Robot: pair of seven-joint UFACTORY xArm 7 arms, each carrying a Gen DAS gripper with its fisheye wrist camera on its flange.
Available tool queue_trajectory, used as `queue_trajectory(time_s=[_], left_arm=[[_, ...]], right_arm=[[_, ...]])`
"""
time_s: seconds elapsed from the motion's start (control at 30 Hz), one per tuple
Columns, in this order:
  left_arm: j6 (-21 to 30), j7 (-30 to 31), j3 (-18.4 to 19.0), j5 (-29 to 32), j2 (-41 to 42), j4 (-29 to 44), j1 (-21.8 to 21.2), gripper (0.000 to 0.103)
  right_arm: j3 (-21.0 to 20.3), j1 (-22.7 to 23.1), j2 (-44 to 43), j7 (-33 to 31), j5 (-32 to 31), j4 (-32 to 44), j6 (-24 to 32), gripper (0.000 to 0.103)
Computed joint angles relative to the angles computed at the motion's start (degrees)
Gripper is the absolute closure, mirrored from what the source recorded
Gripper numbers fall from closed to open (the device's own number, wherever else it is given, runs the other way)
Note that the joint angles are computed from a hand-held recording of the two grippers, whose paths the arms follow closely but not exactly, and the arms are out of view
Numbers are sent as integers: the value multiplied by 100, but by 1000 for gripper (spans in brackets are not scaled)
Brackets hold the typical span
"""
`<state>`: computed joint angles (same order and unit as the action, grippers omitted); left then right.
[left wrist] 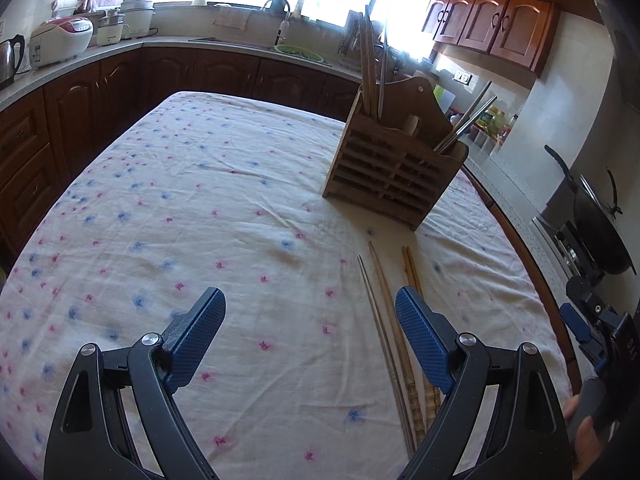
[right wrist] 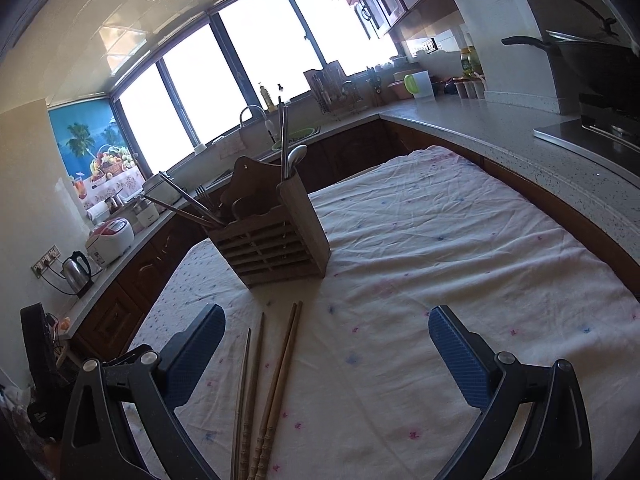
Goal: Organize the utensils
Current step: 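Move both open tools back over the remaining chopsticks, then close the left tool on a chopstick while the right tool grasps a wooden chopstick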
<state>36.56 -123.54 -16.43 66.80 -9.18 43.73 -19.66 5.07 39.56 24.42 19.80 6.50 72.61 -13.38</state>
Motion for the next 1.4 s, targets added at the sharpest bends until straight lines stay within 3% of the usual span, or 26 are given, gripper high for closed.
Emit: queue_trajectory(time_s=[0.2,0.33,0.4,0.47,0.63,0.8,1.03,1.13,1.2,1.33,1.4], left_arm=[[114,57,-4,-209,-10,-67,-43,14],[57,140,22,-360,-75,-157,-5,14],[58,198,18,-427,-87,-182,19,14],[11,211,20,-461,-95,-208,48,14],[-115,288,44,-508,-16,-192,115,14],[-252,472,118,-575,177,-85,137,14],[-304,1064,283,-824,574,270,49,14],[-336,1415,381,-976,818,482,-8,14],[-309,1720,450,-1056,1035,705,-70,15],[-319,2257,646,-1139,1462,1185,-214,32],[-360,2369,762,-1113,1626,1378,-285,35]], right_arm=[[158,-116,213,-19,-254,328,555,0],[-171,306,632,-34,-764,1079,1562,3],[-255,449,866,32,-1054,1446,1993,13],[-224,481,1115,77,-1271,1843,2453,29],[3,377,1602,58,-1543,2573,3302,48],[240,242,1745,-134,-1506,2797,3437,50],[12,443,1923,-169,-1779,3216,3897,62],[-16,408,1739,-160,-1901,2913,3800,64],[-23,346,1613,-98,-1896,2738,3794,72],[99,95,1503,-40,-1731,2548,3636,73],[147,13,1563,-48,-1653,2651,3591,72]])
